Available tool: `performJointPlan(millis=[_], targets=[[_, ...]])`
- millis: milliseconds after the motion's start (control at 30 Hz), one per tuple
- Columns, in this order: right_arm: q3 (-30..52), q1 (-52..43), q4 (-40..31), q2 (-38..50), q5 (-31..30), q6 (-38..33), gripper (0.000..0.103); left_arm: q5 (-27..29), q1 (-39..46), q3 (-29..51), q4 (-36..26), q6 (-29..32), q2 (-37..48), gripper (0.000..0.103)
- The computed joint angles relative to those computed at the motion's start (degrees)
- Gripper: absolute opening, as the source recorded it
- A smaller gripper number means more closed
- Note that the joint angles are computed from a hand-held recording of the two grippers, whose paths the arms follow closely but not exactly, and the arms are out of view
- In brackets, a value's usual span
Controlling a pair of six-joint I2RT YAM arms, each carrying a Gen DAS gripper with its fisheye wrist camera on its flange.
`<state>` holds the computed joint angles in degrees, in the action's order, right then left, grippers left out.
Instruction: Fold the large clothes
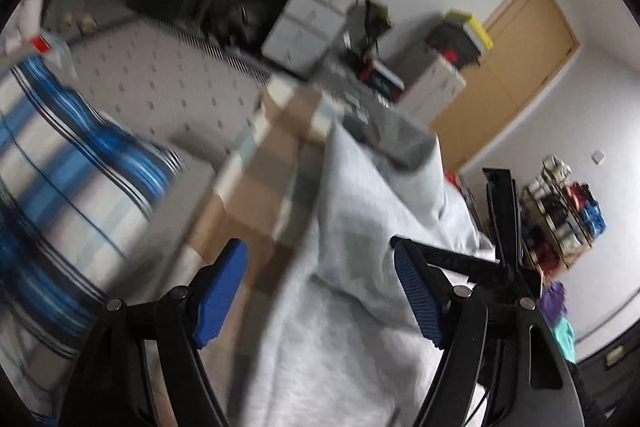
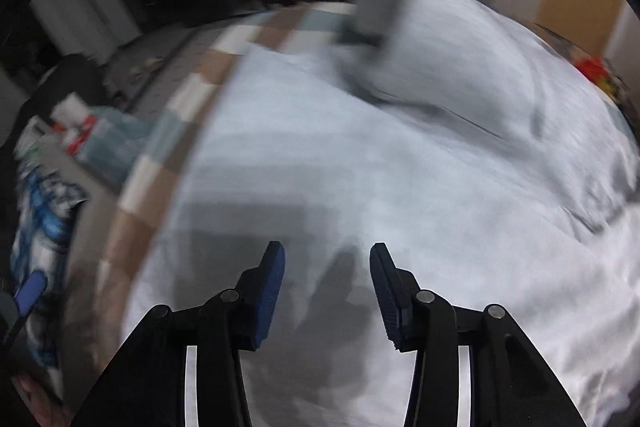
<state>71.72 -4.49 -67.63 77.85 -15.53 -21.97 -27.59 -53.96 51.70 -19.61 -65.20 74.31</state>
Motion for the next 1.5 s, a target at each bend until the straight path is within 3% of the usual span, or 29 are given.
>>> performJointPlan(millis=[100, 200, 267, 333, 400, 500, 567, 700, 800, 833, 900, 933, 1033, 1100, 1233, 1367, 1500], targets=[[-3.63, 8.08, 1.61, -3.64, 0.59, 1.80, 0.041, -2.26, 0.25, -2.15, 0.31, -1.28, -2.35, 0.072], [-12.07, 16.19, 7.01, -6.69, 9.56, 3.43, 0.039, -0.55, 1.92, -3.55, 1.42, -1.87, -2.81, 0.072], [-15.74, 18.79, 9.86, -11.54, 12.46, 4.87, 0.040, 1.12, 3.10, -3.42, 1.78, -2.11, -2.06, 0.072], [-12.88, 20.37, 6.23, -10.44, 13.78, 6.94, 0.039, 2.79, 4.14, -3.84, 2.18, -2.72, -2.03, 0.072], [-6.34, 16.25, 1.88, -7.02, 10.52, 5.04, 0.034, 3.68, 4.49, -3.66, 1.48, -3.32, -1.91, 0.072], [2.31, 9.77, 1.31, -2.68, 4.70, 7.07, 0.039, 4.45, 4.51, -4.13, 0.91, -5.26, -2.26, 0.072], [7.26, 8.60, 1.75, 2.09, 4.02, 8.98, 0.039, 4.21, 4.08, -3.52, 0.41, -5.41, -1.64, 0.072], [15.77, 11.11, 1.82, 11.01, 5.59, 14.84, 0.034, -0.62, 1.46, 1.32, -4.35, -1.88, 2.36, 0.072], [15.05, 16.08, 4.55, 14.21, 10.39, 17.38, 0.026, -3.19, 0.65, 3.13, -5.96, 0.74, 4.35, 0.072], [15.06, 18.35, 4.16, 16.59, 13.61, 18.12, 0.016, -3.28, 0.66, 3.42, -5.98, 1.64, 4.81, 0.072], [13.13, 19.01, 4.63, 19.62, 16.00, 18.09, 0.013, -3.13, 0.81, 3.51, -5.76, 3.04, 5.31, 0.072], [11.04, 18.30, 7.88, 18.58, 15.82, 17.01, 0.013, -3.21, 0.92, 3.76, -6.16, 3.48, 5.60, 0.072], [11.90, 15.79, 7.09, 20.64, 11.59, 14.55, 0.013, -2.27, 1.68, 3.64, -6.66, 4.33, 5.71, 0.072], [8.88, 11.18, 8.72, 16.48, 6.84, 10.42, 0.014, -1.19, 2.01, 3.73, -6.67, 4.12, 5.89, 0.072], [3.63, -0.21, 8.15, 7.22, 3.67, -0.97, 0.020, -0.62, 1.51, 4.68, -7.52, 3.38, 6.87, 0.072], [3.03, -15.70, 6.13, 1.95, 4.50, -14.05, 0.024, -0.95, 0.07, 7.52, -8.89, 2.88, 9.92, 0.072], [7.06, -28.10, 6.44, 9.80, 7.89, -18.48, 0.025, -2.50, -1.96, 12.17, -10.61, 3.25, 15.05, 0.072]])
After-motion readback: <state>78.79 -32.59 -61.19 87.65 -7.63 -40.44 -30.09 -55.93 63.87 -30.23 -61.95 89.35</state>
